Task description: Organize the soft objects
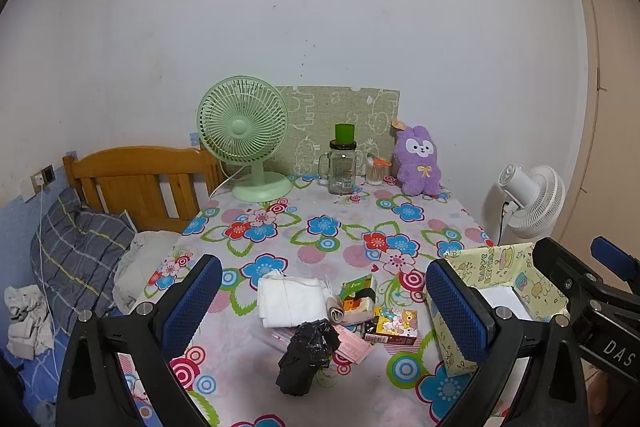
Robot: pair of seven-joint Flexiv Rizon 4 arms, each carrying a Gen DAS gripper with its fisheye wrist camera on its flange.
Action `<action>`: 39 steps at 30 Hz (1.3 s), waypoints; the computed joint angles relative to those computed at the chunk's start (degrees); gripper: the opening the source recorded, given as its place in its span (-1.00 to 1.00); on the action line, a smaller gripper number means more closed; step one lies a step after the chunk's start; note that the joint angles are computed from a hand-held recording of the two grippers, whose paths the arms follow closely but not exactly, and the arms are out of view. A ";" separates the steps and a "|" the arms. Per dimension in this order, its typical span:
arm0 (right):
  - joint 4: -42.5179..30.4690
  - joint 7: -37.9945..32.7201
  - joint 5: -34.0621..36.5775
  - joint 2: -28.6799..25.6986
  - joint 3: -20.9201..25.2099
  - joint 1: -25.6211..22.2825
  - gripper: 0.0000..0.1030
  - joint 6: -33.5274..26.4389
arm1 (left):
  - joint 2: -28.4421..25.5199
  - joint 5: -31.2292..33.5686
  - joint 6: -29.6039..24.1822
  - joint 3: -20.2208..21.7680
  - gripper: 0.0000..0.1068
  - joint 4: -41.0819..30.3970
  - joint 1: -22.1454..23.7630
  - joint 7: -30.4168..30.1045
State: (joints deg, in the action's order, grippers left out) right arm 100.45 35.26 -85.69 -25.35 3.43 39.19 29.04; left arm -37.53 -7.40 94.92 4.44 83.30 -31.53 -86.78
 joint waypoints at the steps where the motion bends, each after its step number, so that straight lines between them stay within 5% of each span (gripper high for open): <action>1: -0.01 0.08 -0.03 -0.05 0.00 -0.01 0.98 0.06 | -0.02 0.01 -0.02 -0.07 0.92 -0.06 0.05 0.02; 39: -0.37 -0.57 0.99 -0.38 -0.13 0.19 0.98 0.09 | -0.08 0.20 0.00 -0.92 0.92 0.38 0.62 0.16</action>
